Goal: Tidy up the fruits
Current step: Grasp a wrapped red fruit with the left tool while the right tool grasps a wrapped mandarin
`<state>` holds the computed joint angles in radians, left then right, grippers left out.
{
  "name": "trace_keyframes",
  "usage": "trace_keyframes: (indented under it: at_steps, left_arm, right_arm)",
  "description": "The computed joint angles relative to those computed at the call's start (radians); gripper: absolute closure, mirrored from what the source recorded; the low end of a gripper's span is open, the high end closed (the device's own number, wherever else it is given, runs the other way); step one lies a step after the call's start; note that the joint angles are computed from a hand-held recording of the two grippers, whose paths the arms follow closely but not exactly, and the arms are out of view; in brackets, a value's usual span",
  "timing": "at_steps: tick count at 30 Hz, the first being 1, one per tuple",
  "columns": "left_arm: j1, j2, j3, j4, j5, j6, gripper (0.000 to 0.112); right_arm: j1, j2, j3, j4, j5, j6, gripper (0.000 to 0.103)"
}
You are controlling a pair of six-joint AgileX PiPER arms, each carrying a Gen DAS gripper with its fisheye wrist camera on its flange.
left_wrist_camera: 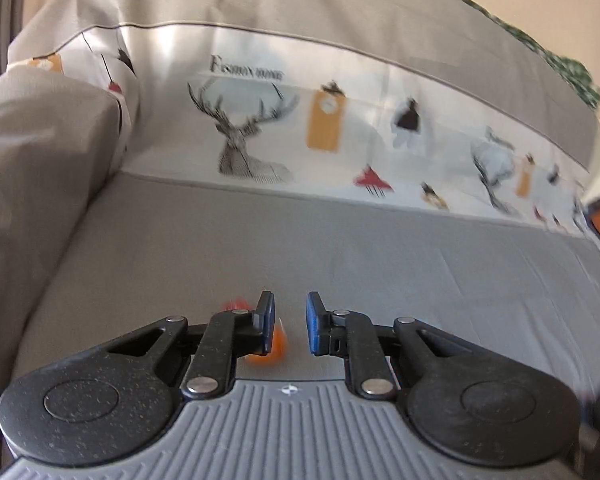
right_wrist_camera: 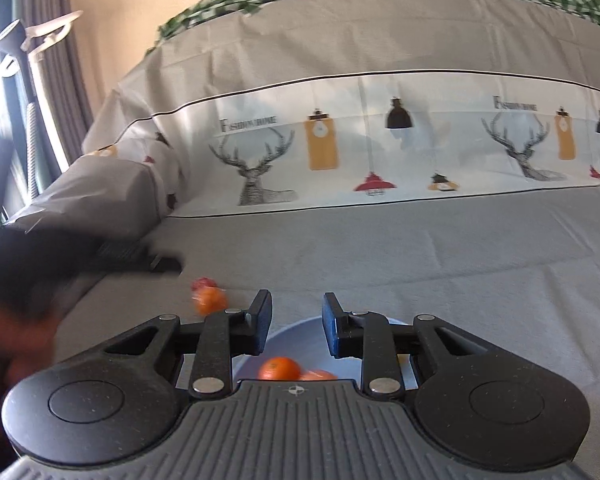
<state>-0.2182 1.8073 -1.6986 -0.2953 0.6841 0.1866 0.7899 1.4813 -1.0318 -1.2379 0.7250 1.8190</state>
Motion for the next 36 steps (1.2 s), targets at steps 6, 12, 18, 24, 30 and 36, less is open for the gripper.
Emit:
trace_keyframes:
  at_steps: [6,12,18,24,30,36]
  left_arm:
    - [0.007,0.109,-0.072,0.078,-0.041,0.032,0.094]
    - [0.058,0.215,-0.256,0.081,0.113,-0.090,0.094]
    - [0.106,0.263,-0.348,0.069,0.190,-0.179,0.094]
    - [0.126,0.320,-0.450,0.098,0.273,-0.232,0.094]
    - [0.115,0.344,-0.486,0.109,0.294,-0.239,0.092]
    - [0.122,0.402,-0.571,0.050,0.368,-0.241,0.072]
  right_arm:
    - [0.000,0.048,-0.079,0.029,-0.015,-0.066,0.074]
    - [-0.083,0.147,-0.190,0.122,-0.113,-0.156,0.074]
    - [-0.131,0.353,-0.425,0.280,-0.175,-0.378,0.073]
    - [-0.170,0.556,-0.679,0.465,-0.132,-0.605,0.050]
    - [-0.214,0.688,-0.863,0.692,-0.078,-0.844,0.042]
    - [-0.233,0.687,-0.855,0.764,-0.095,-0.909,0.066]
